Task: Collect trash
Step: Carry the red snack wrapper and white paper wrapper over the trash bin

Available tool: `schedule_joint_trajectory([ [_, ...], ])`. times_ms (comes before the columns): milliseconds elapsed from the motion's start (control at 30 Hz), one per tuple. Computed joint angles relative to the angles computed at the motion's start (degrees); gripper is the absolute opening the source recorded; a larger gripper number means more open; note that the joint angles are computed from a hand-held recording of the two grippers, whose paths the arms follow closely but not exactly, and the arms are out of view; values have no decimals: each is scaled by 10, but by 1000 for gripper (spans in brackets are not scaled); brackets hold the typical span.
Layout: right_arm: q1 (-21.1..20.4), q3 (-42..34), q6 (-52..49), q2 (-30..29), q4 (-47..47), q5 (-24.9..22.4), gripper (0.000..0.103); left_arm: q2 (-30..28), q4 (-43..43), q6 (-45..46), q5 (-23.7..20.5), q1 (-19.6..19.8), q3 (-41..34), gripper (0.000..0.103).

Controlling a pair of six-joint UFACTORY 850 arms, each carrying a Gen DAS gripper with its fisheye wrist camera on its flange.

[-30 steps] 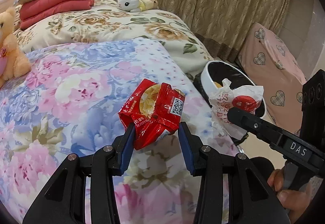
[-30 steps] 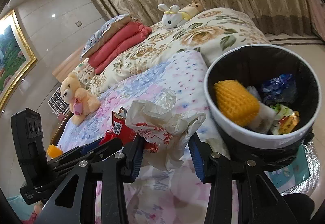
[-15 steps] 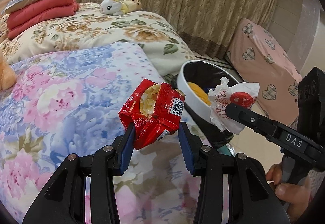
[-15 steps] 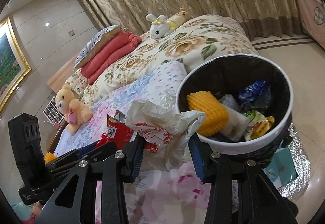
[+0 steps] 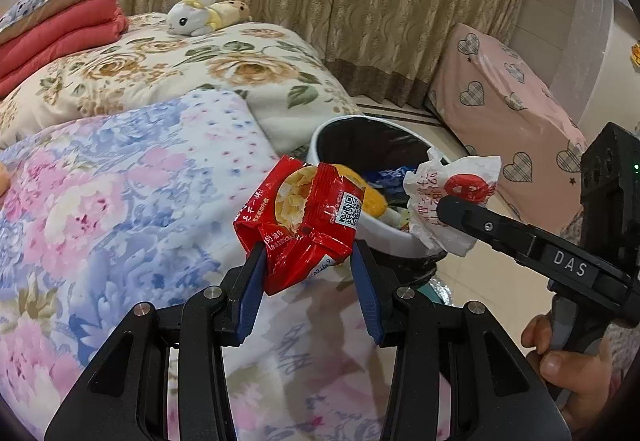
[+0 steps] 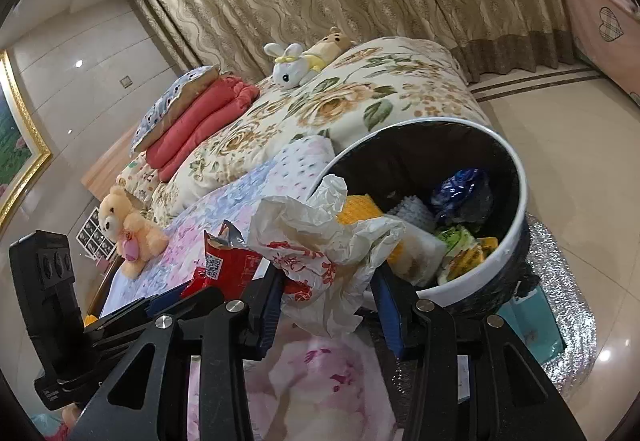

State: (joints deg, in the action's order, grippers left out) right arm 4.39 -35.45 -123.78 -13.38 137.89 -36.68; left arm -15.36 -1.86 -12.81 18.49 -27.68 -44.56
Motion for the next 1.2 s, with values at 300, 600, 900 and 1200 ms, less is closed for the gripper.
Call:
schedule_joint_trajectory([
  [300, -24, -1, 6, 0, -6, -1, 45, -15, -3, 15, -11, -16, -28, 41],
  [600, -39, -7, 9, -3, -9, 0, 45, -29, 0, 21, -19, -24, -54, 41],
  [900, -53, -19, 11, -11, -13, 1, 45, -39, -7, 33, -26, -32, -77, 41],
  [1200, -60, -33, 17, -24, -22, 8, 45, -56, 3, 31, -42, -38, -101, 41],
])
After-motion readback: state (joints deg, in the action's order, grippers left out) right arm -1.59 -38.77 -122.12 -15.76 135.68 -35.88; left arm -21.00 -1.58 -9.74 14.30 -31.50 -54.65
